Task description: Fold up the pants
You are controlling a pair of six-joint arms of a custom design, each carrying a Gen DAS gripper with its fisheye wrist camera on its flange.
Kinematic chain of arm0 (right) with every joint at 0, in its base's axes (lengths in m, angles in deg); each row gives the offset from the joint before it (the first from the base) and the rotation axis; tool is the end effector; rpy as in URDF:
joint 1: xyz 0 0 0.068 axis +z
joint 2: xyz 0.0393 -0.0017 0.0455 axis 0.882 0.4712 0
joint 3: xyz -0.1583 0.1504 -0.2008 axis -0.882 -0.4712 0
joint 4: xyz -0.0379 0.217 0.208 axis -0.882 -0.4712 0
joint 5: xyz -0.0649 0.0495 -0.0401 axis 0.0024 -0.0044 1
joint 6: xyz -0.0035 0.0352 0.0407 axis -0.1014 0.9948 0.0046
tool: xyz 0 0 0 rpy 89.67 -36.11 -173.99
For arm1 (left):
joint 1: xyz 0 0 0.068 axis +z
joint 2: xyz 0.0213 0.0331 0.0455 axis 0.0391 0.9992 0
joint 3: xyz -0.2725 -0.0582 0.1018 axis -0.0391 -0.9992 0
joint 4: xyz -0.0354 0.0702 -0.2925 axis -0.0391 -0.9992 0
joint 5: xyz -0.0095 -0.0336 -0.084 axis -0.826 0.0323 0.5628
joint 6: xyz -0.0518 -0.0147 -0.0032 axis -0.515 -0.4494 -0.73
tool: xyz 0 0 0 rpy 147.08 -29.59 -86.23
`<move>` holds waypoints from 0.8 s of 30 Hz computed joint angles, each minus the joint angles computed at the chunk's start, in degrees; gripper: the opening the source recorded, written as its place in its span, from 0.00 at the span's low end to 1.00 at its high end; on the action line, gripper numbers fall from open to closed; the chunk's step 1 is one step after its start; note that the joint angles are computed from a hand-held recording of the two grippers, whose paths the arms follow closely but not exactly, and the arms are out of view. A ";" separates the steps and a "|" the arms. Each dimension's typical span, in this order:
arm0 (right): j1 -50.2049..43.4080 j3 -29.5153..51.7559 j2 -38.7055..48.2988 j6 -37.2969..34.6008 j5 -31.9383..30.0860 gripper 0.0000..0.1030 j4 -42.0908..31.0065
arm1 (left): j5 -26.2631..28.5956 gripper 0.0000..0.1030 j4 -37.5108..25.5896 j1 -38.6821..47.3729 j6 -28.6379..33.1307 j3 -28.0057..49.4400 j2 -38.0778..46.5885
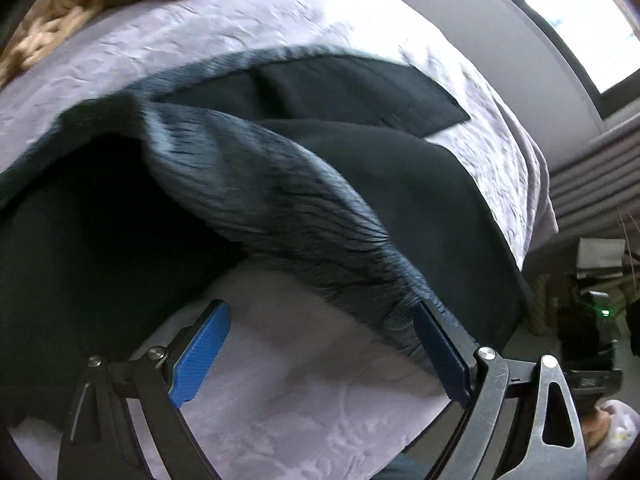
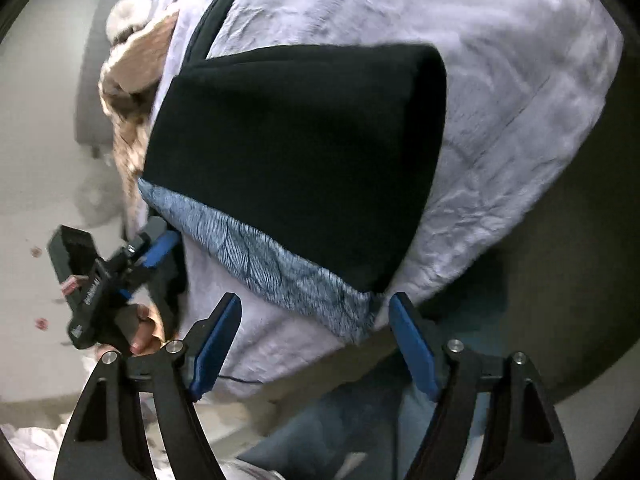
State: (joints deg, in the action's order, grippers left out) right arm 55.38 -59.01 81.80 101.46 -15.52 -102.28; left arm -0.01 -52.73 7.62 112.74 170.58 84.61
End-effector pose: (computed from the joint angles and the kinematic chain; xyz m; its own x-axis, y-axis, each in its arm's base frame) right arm 0.1327 0.0068 0.1697 -0.7356 0.6698 0.1008 0.5304 0.4770 0.7008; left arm 0.3831 0.0192 0.2278 -0.8725 0.4194 -0.2506 0.4878 0.7776 -0.3967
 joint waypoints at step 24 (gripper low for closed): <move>-15.19 83.67 75.87 -23.62 -2.33 0.72 -6.62 | -5.29 0.90 0.58 -2.31 -21.83 41.70 17.90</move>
State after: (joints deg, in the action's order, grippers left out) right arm 40.20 24.66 157.68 77.83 -17.85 -108.90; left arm -5.30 -52.15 5.32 90.91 212.28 102.51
